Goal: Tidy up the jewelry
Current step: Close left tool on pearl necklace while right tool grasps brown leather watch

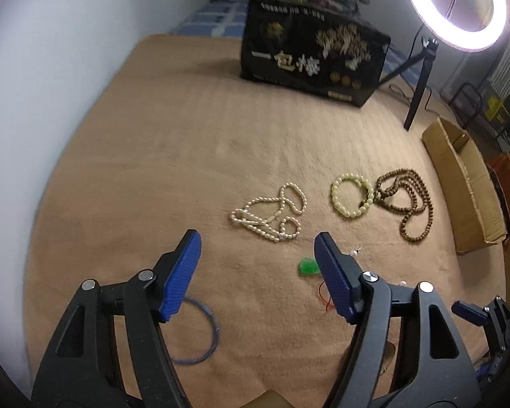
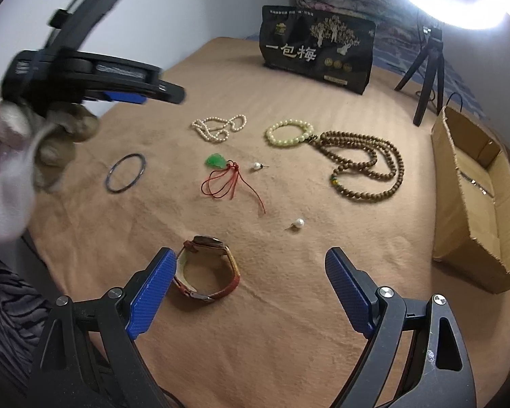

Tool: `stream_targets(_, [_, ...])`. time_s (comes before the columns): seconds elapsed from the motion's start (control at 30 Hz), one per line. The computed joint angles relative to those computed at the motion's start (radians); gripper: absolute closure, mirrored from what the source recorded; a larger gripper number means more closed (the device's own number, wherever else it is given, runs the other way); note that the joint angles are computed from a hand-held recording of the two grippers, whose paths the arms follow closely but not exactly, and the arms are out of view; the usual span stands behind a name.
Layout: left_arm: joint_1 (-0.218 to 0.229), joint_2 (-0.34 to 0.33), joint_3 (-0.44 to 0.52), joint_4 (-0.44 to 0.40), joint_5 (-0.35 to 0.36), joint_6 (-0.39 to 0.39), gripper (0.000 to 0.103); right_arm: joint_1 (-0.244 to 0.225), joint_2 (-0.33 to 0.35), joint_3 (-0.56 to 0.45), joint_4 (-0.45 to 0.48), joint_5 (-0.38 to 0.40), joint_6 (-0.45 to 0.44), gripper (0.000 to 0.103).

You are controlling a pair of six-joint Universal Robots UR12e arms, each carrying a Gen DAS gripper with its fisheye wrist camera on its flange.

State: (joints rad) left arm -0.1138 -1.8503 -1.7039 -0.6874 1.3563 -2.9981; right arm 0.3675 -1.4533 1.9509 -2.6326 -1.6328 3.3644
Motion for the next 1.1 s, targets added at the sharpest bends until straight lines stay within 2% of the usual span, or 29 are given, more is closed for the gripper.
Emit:
stream_targets(0.17, [-0.009, -0.046, 0.038, -0.024, 0.008, -0.032, 0.031, -0.005, 0.01, -0.005, 0.022, 0.028, 0.009, 0.012])
stream_targets(0.27, [-0.008, -0.072, 0.067, -0.071, -0.01, -0.059, 0.031, -0.008, 0.018, -0.007, 0.033, 0.063, 0.023, 0.012])
stream_targets(0.4, [-0.015, -0.097, 0.092, -0.107, -0.01, -0.072, 0.03, -0.002, 0.028, -0.016, 0.047, 0.069, 0.011, 0.012])
stream_targets(0.5, [-0.032, -0.112, 0.102, -0.116, 0.02, -0.042, 0.024, 0.001, 0.034, -0.022, 0.058, 0.059, 0.005, 0.012])
stream_targets(0.63, [-0.053, -0.135, 0.115, -0.123, 0.102, -0.033, 0.024, -0.003, 0.039, -0.026, 0.076, 0.053, 0.027, 0.012])
stream_targets(0.8, [-0.052, -0.152, 0.123, -0.09, 0.112, -0.056, 0.024, -0.007, 0.044, -0.03, 0.098, 0.037, 0.047, 0.013])
stream_targets(0.87, [-0.052, -0.155, 0.122, -0.075, 0.115, -0.062, 0.028, -0.011, 0.046, -0.029, 0.098, 0.046, 0.051, 0.014])
stream_targets(0.97, [-0.056, -0.16, 0.126, -0.054, 0.136, -0.059, 0.045, -0.012, 0.055, -0.034, 0.098, 0.058, 0.044, 0.02])
stream_targets(1.03, [-0.058, -0.165, 0.134, -0.05, 0.136, -0.068, 0.064, -0.01, 0.063, -0.042, 0.11, 0.068, 0.027, 0.036])
stream_targets(1.07, [-0.055, -0.167, 0.138, -0.05, 0.129, -0.075, 0.069, -0.01, 0.066, -0.046, 0.115, 0.077, 0.023, 0.041])
stream_targets(1.1, [-0.051, -0.167, 0.138, -0.049, 0.122, -0.078, 0.078, -0.01, 0.07, -0.049, 0.121, 0.088, 0.02, 0.052])
